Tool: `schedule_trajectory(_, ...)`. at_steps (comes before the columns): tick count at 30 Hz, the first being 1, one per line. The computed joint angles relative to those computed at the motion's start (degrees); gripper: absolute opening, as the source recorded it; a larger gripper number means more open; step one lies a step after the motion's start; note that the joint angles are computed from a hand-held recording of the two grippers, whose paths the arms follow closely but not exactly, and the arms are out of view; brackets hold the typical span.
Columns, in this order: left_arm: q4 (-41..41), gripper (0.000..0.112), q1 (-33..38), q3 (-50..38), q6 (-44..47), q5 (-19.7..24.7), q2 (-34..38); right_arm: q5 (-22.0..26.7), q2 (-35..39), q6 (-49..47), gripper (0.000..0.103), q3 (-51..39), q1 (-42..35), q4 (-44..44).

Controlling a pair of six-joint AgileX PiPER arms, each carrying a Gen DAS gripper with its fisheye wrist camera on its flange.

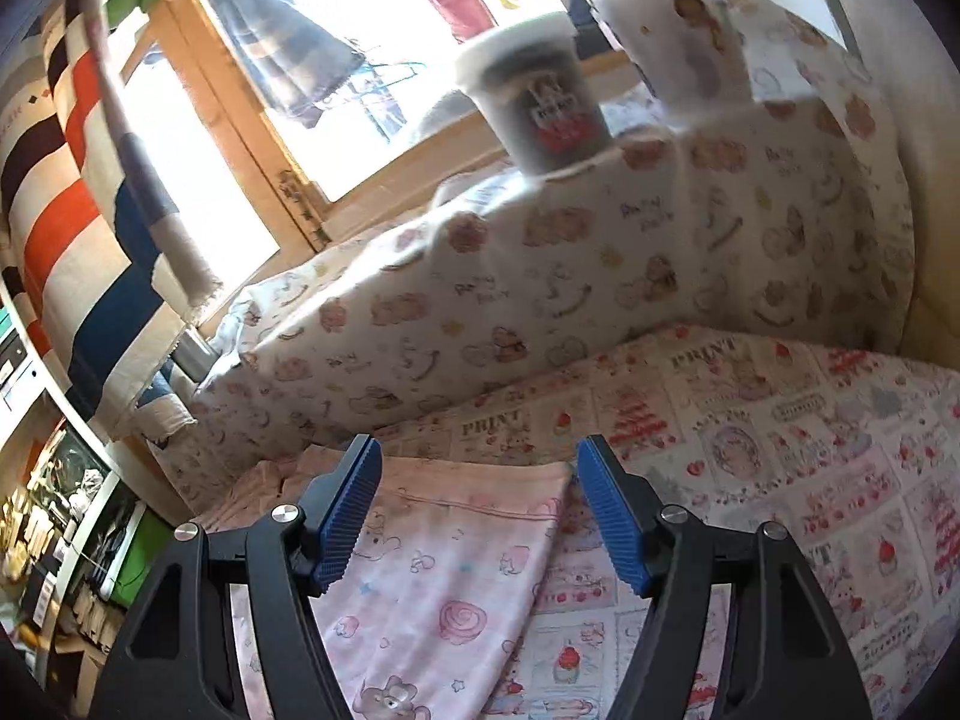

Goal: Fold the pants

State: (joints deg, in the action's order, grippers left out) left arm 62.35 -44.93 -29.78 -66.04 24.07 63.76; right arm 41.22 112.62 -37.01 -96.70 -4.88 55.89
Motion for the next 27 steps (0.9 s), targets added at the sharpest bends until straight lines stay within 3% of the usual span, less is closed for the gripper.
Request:
schedule_trajectory(10, 4.0, 0.033, -7.7, -2.5, -6.6, 8.5, 7.2, -0.9, 1.1, 3.0, 0.069, -0.7, 0.4, -3.5)
schedule_trajectory(13, 2.8, 0.031, -6.3, -3.4, -5.4, 7.4, 8.1, -0.6, 1.6, 2.7, 0.069, -1.0, 0.4, -3.5)
schedule_trajectory(15, 1.2, 0.019, -5.8, -4.0, -3.8, 7.3, 8.4, -0.9, 1.6, 2.2, 0.069, -0.8, 0.4, -3.4)
schedule_trajectory(18, -0.9, 0.010, -4.0, -4.9, -0.7, 6.0, 8.6, -1.3, 2.2, 2.2, 0.069, -1.3, 0.2, -3.4)
schedule_trajectory(21, -3.6, 0.009, -2.2, -4.2, 1.8, 4.4, 5.6, -1.2, 3.3, 3.8, 0.069, -2.5, 0.3, -5.3)
schedule_trajectory(25, -6.1, 0.009, -1.0, -3.7, 4.1, 3.5, 3.4, 2.2, 7.0, 3.8, 0.053, -6.8, 0.4, -5.6)
schedule_trajectory(27, -7.0, 0.009, -0.5, -3.8, 5.1, 3.0, 3.5, 6.6, 13.2, 10.3, 0.044, -15.8, 1.7, -11.6)
